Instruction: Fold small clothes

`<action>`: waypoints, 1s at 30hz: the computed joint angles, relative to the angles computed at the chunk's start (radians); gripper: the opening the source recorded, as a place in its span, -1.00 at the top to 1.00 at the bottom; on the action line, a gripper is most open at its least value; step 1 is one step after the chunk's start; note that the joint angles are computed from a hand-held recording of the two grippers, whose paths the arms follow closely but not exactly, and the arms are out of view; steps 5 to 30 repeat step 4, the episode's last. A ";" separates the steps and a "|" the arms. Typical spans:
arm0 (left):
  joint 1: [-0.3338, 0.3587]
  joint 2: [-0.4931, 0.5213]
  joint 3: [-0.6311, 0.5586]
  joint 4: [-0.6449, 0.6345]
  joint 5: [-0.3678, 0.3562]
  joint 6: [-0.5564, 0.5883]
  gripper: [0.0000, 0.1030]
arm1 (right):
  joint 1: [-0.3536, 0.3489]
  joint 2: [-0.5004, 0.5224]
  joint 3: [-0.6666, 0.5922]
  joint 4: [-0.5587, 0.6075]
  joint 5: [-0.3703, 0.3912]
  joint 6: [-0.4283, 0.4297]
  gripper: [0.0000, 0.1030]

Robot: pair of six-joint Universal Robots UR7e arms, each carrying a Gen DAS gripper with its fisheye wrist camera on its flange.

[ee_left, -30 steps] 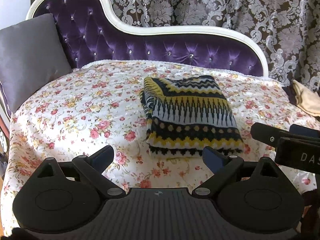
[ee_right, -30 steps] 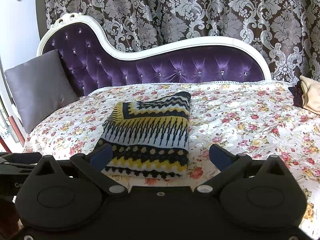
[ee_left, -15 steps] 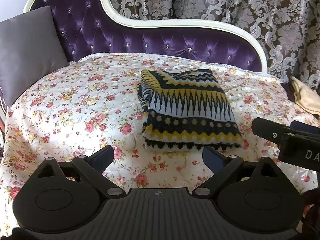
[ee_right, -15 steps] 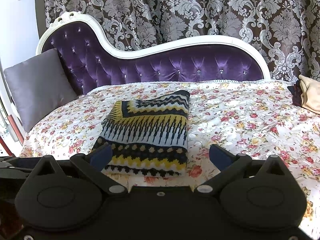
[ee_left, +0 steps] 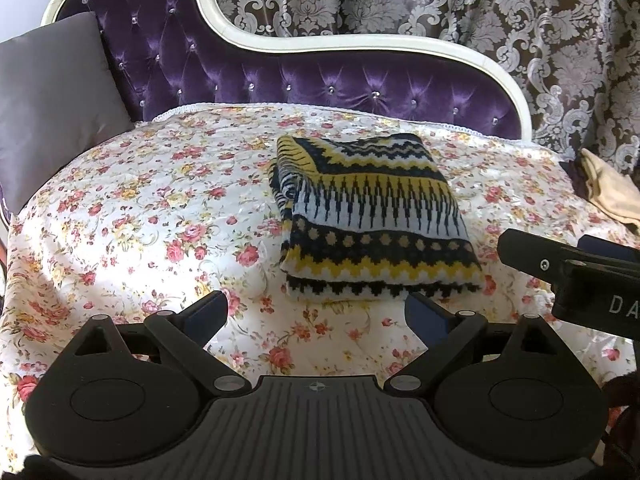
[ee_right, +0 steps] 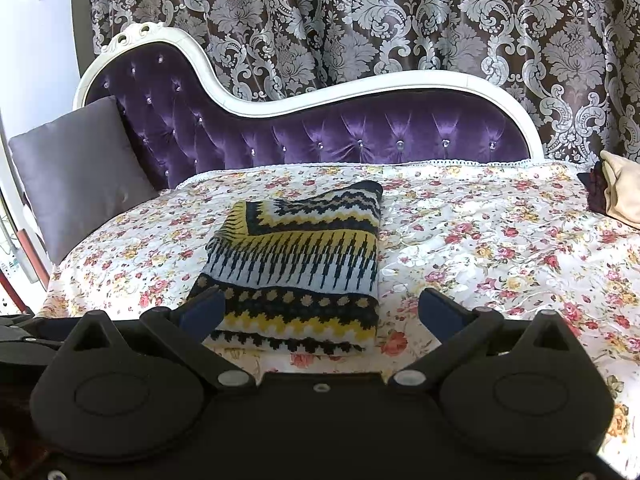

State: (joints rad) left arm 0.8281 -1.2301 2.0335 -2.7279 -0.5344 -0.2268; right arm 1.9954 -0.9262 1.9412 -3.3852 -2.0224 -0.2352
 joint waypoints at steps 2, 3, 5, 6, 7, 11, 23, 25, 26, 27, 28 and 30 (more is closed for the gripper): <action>0.000 0.000 0.000 0.002 0.000 -0.001 -0.88 | 0.000 0.000 -0.002 0.003 0.000 -0.001 -0.99; -0.001 0.001 0.000 0.002 0.001 -0.003 -0.88 | 0.001 0.001 -0.002 0.004 0.000 -0.001 -0.99; -0.001 0.001 0.000 0.000 0.001 -0.002 -0.88 | 0.001 0.001 -0.003 0.004 -0.001 0.000 -0.99; -0.001 0.001 0.000 0.000 0.001 -0.002 -0.88 | 0.001 0.001 -0.003 0.004 -0.001 0.000 -0.99; -0.001 0.001 0.000 0.000 0.001 -0.002 -0.88 | 0.001 0.001 -0.003 0.004 -0.001 0.000 -0.99; -0.001 0.001 0.000 0.000 0.001 -0.002 -0.88 | 0.001 0.001 -0.003 0.004 -0.001 0.000 -0.99; -0.001 0.001 0.000 0.000 0.001 -0.002 -0.88 | 0.001 0.001 -0.003 0.004 -0.001 0.000 -0.99; -0.001 0.001 0.000 0.000 0.001 -0.002 -0.88 | 0.001 0.001 -0.003 0.004 -0.001 0.000 -0.99; -0.001 0.001 0.000 0.000 0.001 -0.002 -0.88 | 0.001 0.001 -0.003 0.004 -0.001 0.000 -0.99; -0.001 0.001 0.000 0.000 0.001 -0.002 -0.88 | 0.001 0.001 -0.003 0.004 -0.001 0.000 -0.99; -0.001 0.001 0.000 0.000 0.001 -0.002 -0.88 | 0.001 0.001 -0.003 0.004 -0.001 0.000 -0.99; -0.001 0.001 0.000 0.000 0.001 -0.002 -0.88 | 0.001 0.001 -0.003 0.004 -0.001 0.000 -0.99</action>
